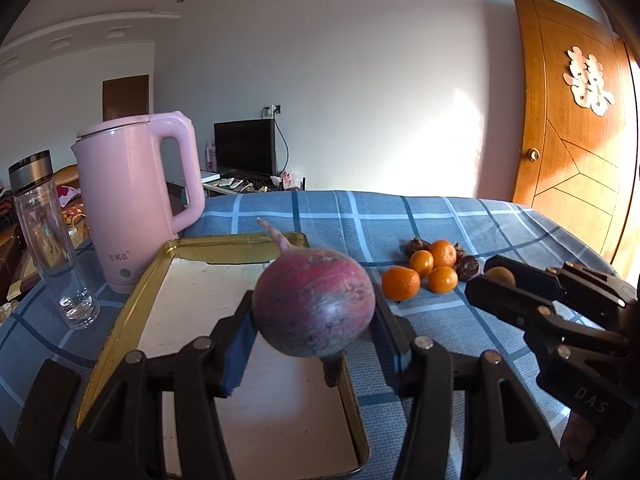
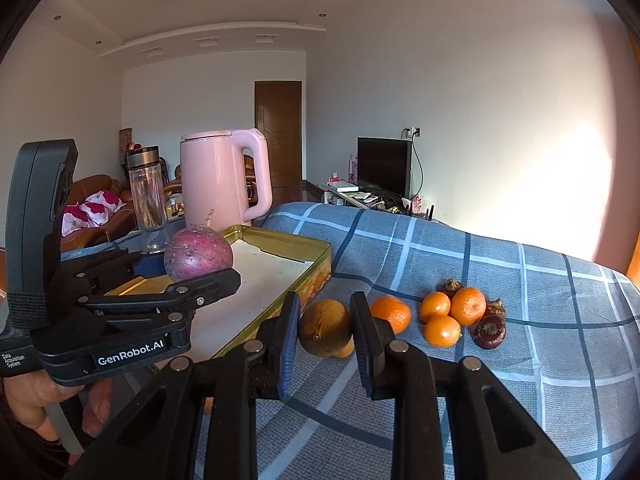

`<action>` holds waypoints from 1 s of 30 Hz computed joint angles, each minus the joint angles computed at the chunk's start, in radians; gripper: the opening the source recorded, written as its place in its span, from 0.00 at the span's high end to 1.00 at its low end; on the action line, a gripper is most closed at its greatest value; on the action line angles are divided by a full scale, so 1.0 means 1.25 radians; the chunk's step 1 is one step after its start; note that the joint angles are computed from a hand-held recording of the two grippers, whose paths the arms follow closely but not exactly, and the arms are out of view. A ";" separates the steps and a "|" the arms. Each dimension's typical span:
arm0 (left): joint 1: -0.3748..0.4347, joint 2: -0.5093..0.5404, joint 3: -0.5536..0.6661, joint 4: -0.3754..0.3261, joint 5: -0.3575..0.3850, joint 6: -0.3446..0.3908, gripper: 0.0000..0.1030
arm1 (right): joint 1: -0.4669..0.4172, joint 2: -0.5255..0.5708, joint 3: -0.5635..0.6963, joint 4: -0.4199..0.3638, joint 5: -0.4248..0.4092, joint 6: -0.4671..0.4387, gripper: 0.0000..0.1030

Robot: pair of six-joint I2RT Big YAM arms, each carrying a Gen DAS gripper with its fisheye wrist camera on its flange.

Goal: Organize fruits
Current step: 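Carry the purple root in the left tool while the right tool carries the yellow fruit toward the gold tray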

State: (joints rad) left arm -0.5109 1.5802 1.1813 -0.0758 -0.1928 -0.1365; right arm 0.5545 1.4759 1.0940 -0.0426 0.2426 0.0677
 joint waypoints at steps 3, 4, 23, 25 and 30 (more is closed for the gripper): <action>0.009 0.000 -0.002 -0.003 -0.002 -0.006 0.46 | 0.005 0.016 0.017 -0.005 -0.012 -0.002 0.73; 0.012 0.001 -0.003 -0.003 -0.003 -0.008 0.46 | 0.007 0.021 0.023 -0.007 -0.019 -0.001 0.73; 0.080 0.021 0.004 -0.062 -0.015 -0.043 0.46 | 0.043 0.140 0.176 -0.075 -0.111 -0.016 0.73; 0.087 0.024 0.004 -0.066 -0.015 -0.045 0.46 | 0.045 0.153 0.190 -0.081 -0.117 -0.016 0.73; 0.102 0.031 0.007 -0.084 -0.015 -0.049 0.46 | 0.043 0.183 0.220 -0.102 -0.144 0.000 0.73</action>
State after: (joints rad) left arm -0.3833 1.6184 1.1900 -0.1813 -0.2120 -0.1978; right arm 0.6077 1.7049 1.3688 -0.1699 0.0622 0.0679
